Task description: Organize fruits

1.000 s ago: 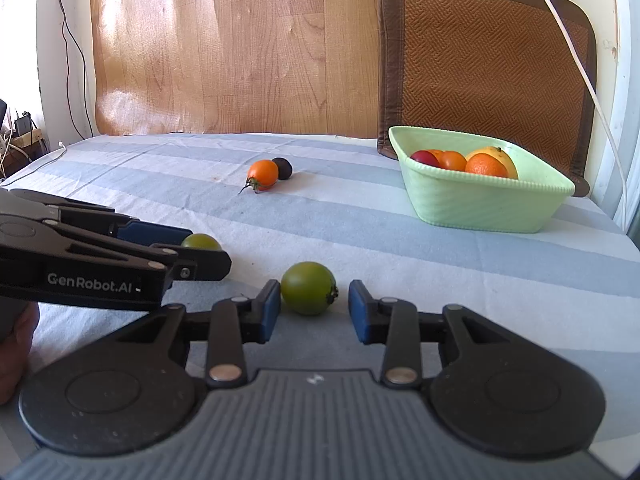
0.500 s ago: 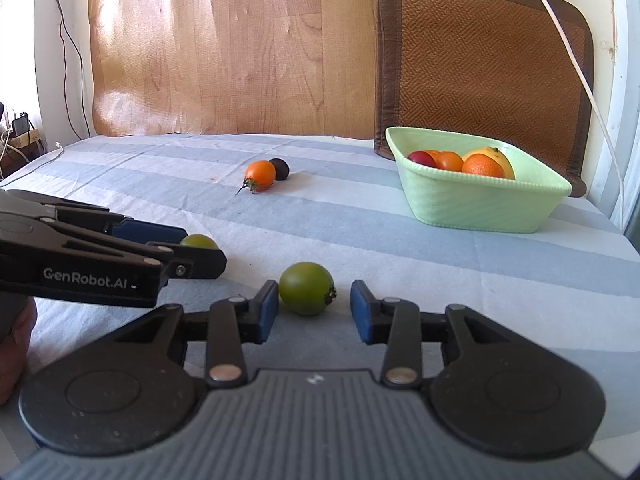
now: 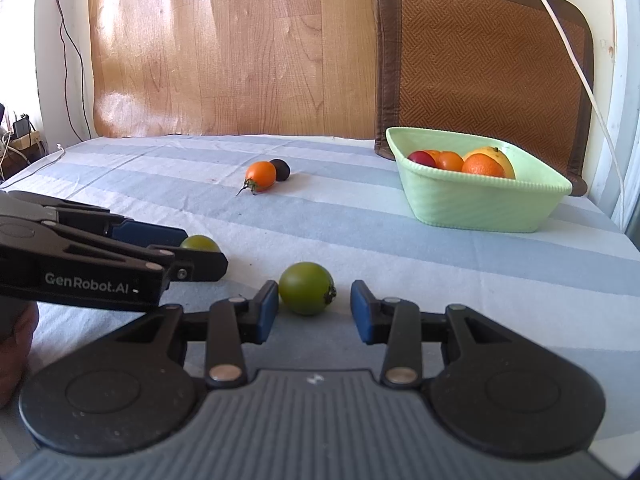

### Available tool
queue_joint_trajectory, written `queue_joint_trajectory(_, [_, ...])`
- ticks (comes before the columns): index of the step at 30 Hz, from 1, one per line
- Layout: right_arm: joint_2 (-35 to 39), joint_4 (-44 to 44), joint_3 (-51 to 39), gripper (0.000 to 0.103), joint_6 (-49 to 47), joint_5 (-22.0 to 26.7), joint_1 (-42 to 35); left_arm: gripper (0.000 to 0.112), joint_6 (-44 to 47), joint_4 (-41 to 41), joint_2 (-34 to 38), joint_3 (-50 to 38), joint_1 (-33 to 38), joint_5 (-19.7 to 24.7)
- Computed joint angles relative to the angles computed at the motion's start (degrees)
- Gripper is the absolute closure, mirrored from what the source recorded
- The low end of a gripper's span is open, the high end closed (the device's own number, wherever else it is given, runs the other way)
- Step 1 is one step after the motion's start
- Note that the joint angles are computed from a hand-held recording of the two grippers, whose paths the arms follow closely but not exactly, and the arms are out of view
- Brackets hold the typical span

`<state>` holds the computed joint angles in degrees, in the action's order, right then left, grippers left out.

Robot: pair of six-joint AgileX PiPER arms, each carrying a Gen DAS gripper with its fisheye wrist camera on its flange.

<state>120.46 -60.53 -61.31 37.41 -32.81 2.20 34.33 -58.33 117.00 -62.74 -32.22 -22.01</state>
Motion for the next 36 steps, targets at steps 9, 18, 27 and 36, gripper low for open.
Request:
queue_joint_trajectory(9, [-0.3,0.1,0.3,0.06,0.1,0.1,0.0,0.062,4.0,-3.5,0.4,-0.7,-0.7,-0.7])
queue_joint_trajectory(18, [-0.2,0.0,0.3,0.06,0.2,0.0,0.0,0.061,3.5,-3.2,0.4,-0.6,-0.7,-0.7])
queue_joint_trajectory(27, [-0.2,4.2,0.9,0.061,-1.5,-0.1,-0.3,0.059,4.5,-4.0,0.5,-0.8,-1.0,-0.8])
queue_joint_trajectory(36, [-0.2,2.7,0.5,0.06,-0.6,0.6,0.0,0.059,5.1,-4.1,0.5,-0.8,-0.9,-0.8])
